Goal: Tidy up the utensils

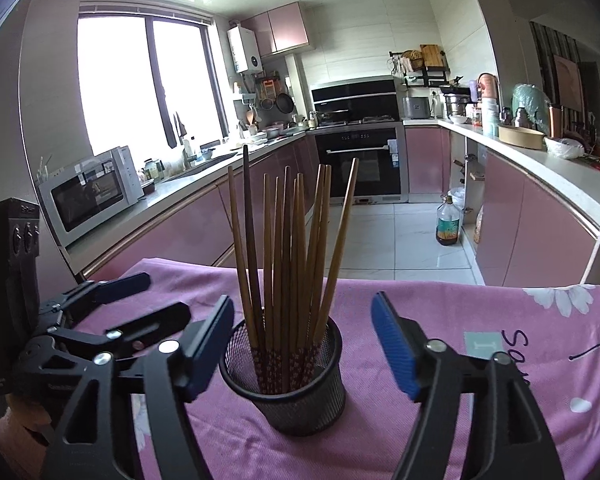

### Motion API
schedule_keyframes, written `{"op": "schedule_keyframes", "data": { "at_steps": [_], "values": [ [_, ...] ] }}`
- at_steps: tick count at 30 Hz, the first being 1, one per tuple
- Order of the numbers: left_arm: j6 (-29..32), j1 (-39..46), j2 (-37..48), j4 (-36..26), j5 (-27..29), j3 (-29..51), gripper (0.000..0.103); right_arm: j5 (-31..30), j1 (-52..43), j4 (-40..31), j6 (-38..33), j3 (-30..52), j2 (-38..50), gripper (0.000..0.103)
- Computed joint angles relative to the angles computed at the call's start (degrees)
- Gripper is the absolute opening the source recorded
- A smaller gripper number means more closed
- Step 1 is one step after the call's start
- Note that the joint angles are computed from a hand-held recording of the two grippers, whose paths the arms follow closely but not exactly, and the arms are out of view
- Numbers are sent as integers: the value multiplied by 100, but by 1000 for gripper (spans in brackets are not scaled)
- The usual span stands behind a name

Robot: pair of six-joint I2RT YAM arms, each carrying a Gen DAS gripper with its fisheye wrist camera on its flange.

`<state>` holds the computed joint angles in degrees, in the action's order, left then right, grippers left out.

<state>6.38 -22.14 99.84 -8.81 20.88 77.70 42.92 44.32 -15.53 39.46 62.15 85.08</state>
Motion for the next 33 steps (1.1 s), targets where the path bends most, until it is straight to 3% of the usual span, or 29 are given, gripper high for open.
{"op": "schedule_keyframes", "data": {
  "at_steps": [4,12,22,28,33],
  "values": [
    [-5,153,-395,384,-32,-674,97,554,368,-218,189,26,98,96],
    [-231,619,-1505,1506,-61,-2331,97,1615,1137,-627,713,88,410,96],
    [-352,1060,-2528,2249,-97,-3542,97,2485,1810,-1398,1771,518,1018,96],
    [-417,1254,-2880,2448,60,-3896,97,2949,2063,-2381,2786,959,1401,96],
    [-495,1271,-3048,2606,60,-4085,97,3287,2210,-3677,3945,1539,1870,96]
  ]
}}
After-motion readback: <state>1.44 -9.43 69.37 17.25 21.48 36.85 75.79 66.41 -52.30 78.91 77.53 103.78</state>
